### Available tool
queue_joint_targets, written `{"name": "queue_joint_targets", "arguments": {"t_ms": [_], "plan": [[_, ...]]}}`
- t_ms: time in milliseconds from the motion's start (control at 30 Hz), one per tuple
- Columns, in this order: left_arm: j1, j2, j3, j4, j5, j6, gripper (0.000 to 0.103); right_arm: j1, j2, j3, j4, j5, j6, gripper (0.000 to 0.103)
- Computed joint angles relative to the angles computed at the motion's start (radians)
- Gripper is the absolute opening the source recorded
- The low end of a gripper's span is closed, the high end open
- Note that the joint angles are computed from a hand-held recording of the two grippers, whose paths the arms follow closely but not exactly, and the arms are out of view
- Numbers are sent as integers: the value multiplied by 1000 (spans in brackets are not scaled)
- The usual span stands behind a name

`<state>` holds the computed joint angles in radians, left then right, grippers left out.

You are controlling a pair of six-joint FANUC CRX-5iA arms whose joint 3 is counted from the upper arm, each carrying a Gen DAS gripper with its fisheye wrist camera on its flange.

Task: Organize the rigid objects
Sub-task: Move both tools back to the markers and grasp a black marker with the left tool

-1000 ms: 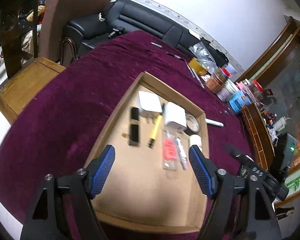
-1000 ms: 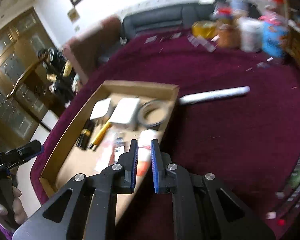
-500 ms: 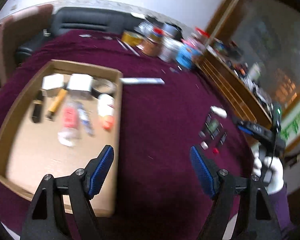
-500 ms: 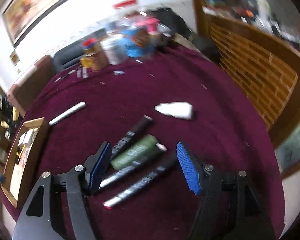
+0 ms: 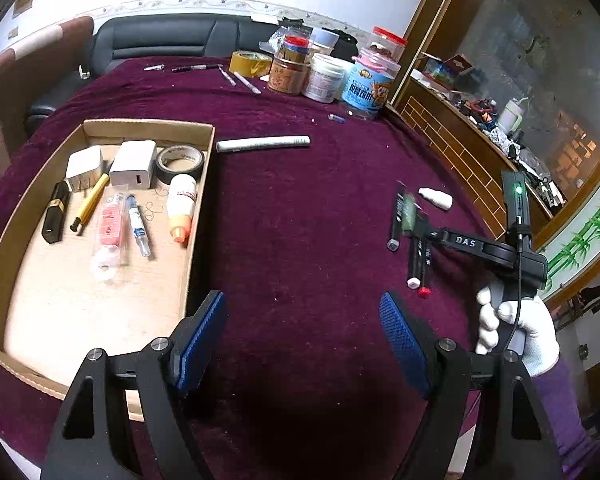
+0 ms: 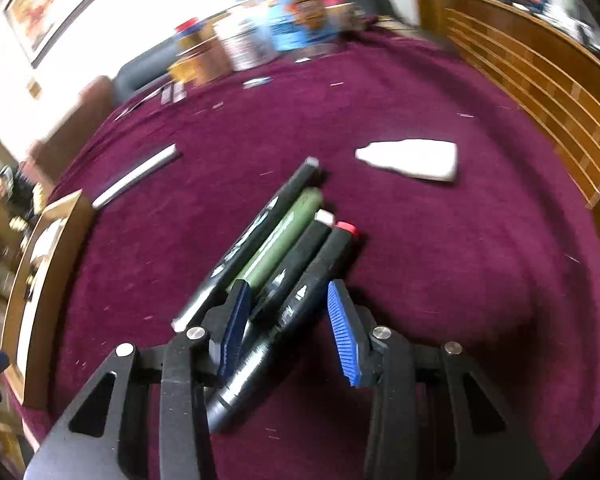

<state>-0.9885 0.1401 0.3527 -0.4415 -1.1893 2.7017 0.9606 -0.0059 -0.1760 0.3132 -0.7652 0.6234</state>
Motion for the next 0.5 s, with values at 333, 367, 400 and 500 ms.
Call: {"name": "queue_joint_targets", "arguments": {"t_ms": [333, 367, 400, 500], "plan": [[54, 102, 82, 89, -2, -130, 73, -71, -49, -46, -3, 155, -24, 39], [60, 133, 120, 86, -14, -159, 73, -88, -56, -67, 30, 193, -85, 39], [64, 174, 172, 83, -43, -187, 73, -108, -60, -89, 70, 235, -147, 39], [88, 249, 255, 100, -47, -275, 73, -146, -64, -167, 232, 326, -336, 39]]}}
